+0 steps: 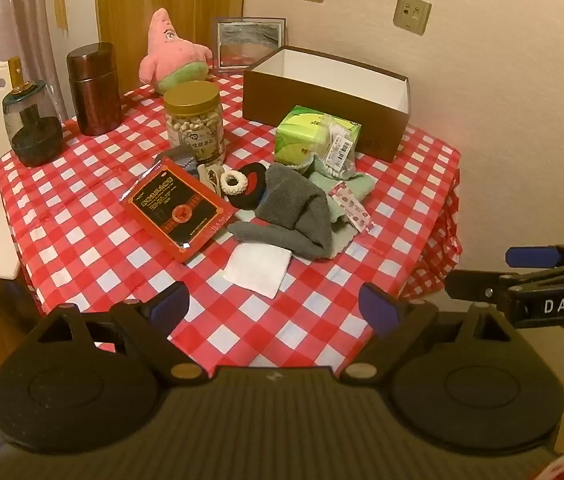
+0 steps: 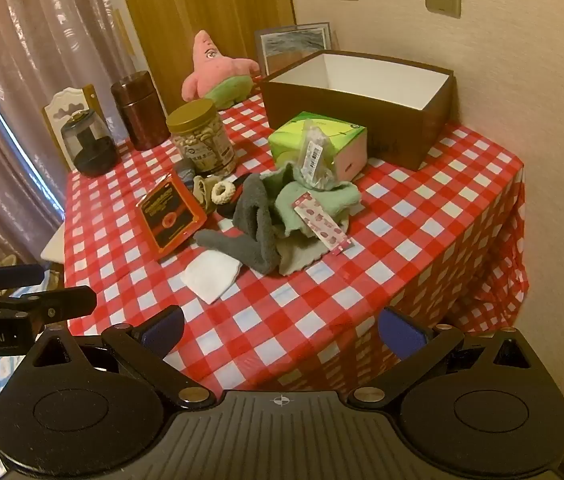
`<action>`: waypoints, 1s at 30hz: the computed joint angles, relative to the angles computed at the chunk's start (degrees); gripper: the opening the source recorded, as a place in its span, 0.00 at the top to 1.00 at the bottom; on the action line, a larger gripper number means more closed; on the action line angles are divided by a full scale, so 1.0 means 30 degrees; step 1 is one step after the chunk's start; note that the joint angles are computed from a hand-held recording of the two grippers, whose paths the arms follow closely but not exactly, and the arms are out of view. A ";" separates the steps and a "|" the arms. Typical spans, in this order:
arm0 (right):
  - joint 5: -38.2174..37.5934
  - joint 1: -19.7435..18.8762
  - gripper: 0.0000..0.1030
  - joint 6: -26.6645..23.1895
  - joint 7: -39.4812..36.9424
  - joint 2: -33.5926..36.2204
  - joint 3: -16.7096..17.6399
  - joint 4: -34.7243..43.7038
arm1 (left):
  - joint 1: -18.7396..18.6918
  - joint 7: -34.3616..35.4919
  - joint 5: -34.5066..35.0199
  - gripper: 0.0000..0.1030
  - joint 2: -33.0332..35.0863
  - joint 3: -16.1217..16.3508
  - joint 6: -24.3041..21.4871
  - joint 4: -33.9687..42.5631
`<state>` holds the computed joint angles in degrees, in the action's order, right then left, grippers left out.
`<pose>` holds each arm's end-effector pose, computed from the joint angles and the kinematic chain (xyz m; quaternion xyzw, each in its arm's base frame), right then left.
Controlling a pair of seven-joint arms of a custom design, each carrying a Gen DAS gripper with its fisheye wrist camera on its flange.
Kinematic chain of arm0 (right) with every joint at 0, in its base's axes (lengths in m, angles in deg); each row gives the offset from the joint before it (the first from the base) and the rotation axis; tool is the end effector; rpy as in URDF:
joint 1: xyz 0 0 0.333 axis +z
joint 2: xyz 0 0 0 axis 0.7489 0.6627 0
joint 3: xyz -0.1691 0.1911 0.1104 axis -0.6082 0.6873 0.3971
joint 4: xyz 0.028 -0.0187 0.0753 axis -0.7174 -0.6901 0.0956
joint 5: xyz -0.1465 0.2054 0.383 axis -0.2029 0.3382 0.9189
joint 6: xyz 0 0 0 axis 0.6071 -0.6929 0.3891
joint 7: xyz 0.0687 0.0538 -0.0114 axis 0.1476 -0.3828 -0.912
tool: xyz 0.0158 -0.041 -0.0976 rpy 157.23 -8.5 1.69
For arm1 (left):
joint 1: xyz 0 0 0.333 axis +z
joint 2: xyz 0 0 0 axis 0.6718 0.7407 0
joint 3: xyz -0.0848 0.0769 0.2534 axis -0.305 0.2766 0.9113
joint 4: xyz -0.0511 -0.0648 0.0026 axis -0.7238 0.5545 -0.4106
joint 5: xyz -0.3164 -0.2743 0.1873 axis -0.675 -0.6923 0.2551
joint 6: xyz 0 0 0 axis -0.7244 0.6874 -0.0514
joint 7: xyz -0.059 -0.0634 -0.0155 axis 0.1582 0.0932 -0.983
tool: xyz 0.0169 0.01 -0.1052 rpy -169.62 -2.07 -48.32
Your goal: Organize soft objects
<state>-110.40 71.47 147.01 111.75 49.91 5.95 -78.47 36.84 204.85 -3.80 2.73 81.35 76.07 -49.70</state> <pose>0.4796 0.3468 0.5443 -0.5934 0.7157 -0.1901 0.3153 0.5589 -0.0981 0.5616 -0.5025 0.7866 -0.3231 0.1562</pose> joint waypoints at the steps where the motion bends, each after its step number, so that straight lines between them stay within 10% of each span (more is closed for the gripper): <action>1: 0.0002 -0.0004 0.00 -0.0042 -0.0023 0.0004 0.0001 0.0015 | 0.0018 -0.0026 0.0060 0.12 -0.0002 -0.0017 -0.0017 0.0006; 30: -0.0067 -0.0012 0.00 -0.0035 0.0040 0.0099 0.0033 0.0090 | 0.0005 -0.0049 -0.0016 0.12 0.0019 0.0014 -0.0173 0.0065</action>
